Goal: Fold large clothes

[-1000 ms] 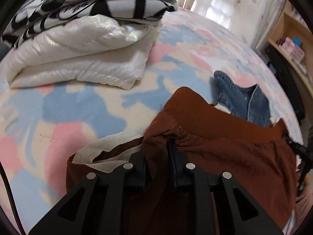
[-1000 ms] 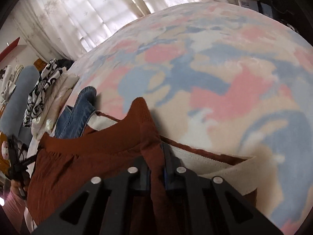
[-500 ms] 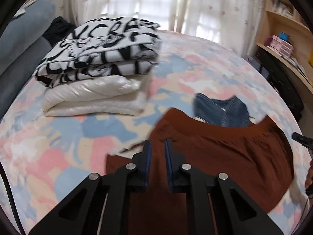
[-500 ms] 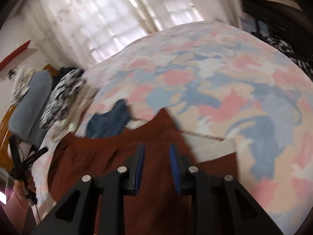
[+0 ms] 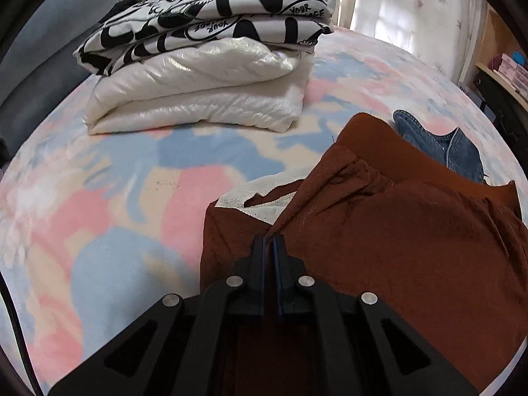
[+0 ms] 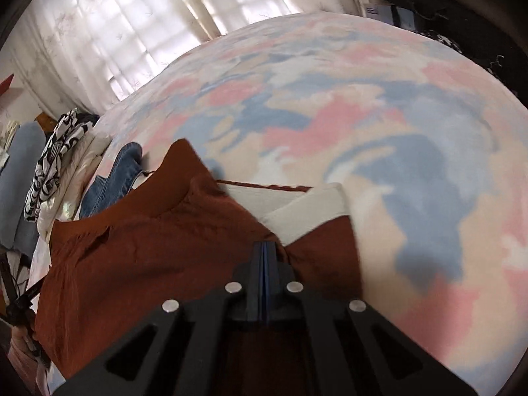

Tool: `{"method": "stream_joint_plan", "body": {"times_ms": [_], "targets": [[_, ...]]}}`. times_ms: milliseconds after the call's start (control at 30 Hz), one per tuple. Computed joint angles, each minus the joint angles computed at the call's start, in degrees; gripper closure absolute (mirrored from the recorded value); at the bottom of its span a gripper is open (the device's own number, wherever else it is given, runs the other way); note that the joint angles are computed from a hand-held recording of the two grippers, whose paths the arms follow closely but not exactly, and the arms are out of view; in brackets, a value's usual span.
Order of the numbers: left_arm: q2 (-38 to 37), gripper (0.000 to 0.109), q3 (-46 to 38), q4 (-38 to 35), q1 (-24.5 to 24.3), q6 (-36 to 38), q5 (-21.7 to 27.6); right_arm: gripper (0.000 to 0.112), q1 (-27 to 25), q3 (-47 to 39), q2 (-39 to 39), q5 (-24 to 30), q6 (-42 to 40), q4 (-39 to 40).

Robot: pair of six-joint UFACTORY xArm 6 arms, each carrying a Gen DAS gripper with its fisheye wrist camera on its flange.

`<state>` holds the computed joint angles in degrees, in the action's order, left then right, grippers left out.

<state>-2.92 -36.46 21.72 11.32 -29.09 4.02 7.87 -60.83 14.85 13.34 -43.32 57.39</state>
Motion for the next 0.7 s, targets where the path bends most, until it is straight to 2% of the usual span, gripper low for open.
{"method": "stream_joint_plan", "body": {"times_ms": [100, 267, 367, 400, 533, 633, 700], "targets": [[-2.9, 0.104, 1.2, -10.8, -0.9, 8.5, 1.3, 0.109, 0.4, 1.9, -2.3, 0.0, 7.0, -7.7], [-12.4, 0.103, 6.8, -22.2, -1.8, 17.8, 0.5, 0.109, 2.7, 8.1, -11.3, 1.0, 1.3, -0.8], [-20.2, 0.103, 12.0, -15.9, -1.9, 11.7, 1.5, 0.108, 5.8, 12.5, -16.7, 0.9, -1.6, 2.0], [-23.0, 0.103, 14.5, -16.1, -2.6, 11.1, 1.5, 0.107, 7.2, 14.0, -18.2, 0.7, -2.5, 3.1], [-28.8, 0.103, 20.9, -24.7, -8.0, 13.3, 2.1, 0.104, 12.5, 17.6, -21.7, 0.7, -10.2, 12.6], [-29.5, 0.103, 23.9, -18.1, -9.1, 3.7, 0.8, 0.097, 17.3, 19.3, -21.9, -1.6, -15.4, 18.5], [-28.6, 0.103, 25.0, -13.4, -8.2, -2.6, -0.8, 0.094, 18.9, 19.5, -20.6, -2.8, -15.3, 19.1]]}}
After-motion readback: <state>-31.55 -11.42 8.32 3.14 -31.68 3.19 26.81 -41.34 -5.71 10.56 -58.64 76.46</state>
